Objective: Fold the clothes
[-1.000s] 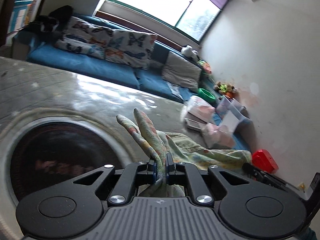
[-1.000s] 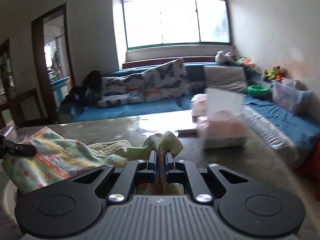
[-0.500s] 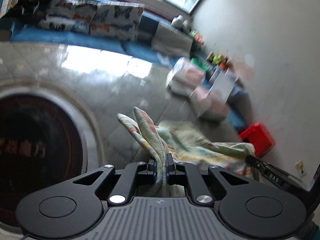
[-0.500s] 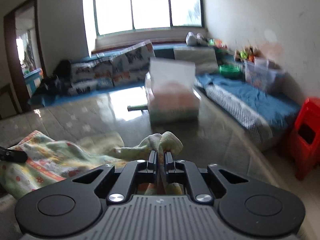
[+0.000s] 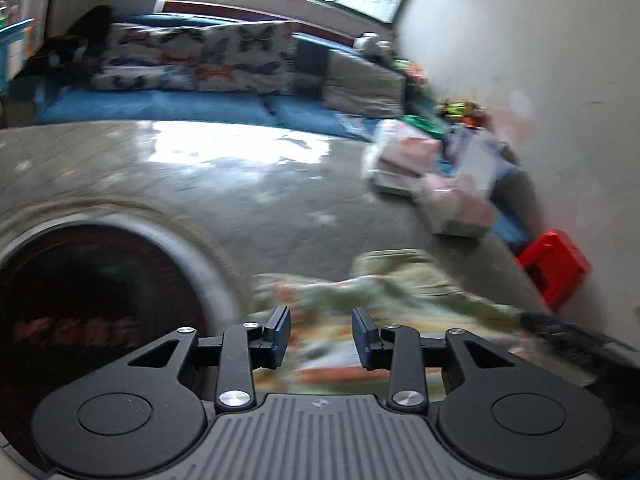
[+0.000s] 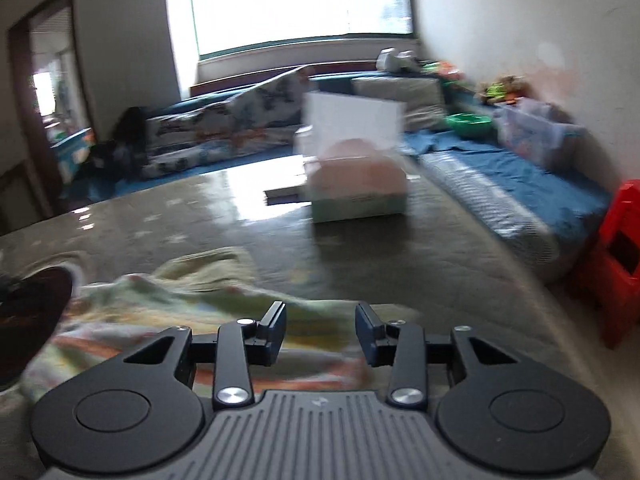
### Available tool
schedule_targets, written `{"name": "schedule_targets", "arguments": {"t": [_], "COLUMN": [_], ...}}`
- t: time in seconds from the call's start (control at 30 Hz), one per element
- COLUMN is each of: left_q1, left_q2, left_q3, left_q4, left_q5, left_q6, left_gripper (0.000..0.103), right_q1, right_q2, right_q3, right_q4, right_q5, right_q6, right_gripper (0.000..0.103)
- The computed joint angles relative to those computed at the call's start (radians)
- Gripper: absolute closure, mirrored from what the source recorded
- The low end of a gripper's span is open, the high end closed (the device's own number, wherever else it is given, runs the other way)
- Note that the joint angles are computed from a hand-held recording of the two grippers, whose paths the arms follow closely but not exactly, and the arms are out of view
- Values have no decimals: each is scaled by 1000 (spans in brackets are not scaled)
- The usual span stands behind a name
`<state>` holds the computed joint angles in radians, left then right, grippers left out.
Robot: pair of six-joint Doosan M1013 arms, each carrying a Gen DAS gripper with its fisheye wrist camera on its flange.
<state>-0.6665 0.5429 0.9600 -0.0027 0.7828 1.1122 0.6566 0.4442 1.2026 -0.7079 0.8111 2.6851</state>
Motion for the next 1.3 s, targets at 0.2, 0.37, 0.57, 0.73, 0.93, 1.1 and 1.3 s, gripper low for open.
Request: {"name": "schedule_targets", "arguments": {"t": [0.2, 0.37, 0.57, 0.73, 0.93, 1.1, 1.3], "left_q1": [-1, 9, 21, 19, 6, -7, -31], "left_q2": [89, 150, 192, 160, 86, 31, -33], "left_q3": [-125, -199, -243, -196, -83, 11, 125], "left_q4": [-176, -261, -270, -282, -268, -231, -110], "left_q5": [43, 71, 103, 70, 8, -27, -84], "left_q6": [145, 174, 142, 164, 230, 238, 215], "left_gripper": [76, 80, 85, 83, 82, 82, 77], "right_q1": [2, -4, -10, 4, 29, 58, 104], "right_q2": [53, 88, 114, 98, 71, 43, 8], "right_q3": [-71, -119, -149, -141, -106, -58, 10], "right_q4": [67, 96, 124, 122, 146, 111, 17], "right_q5": [-26, -19, 15, 14, -2, -7, -3], "right_q6": [-106, -157, -192, -217, -262, -231, -122], "right_gripper": [69, 78, 77, 62, 54, 53, 40]}}
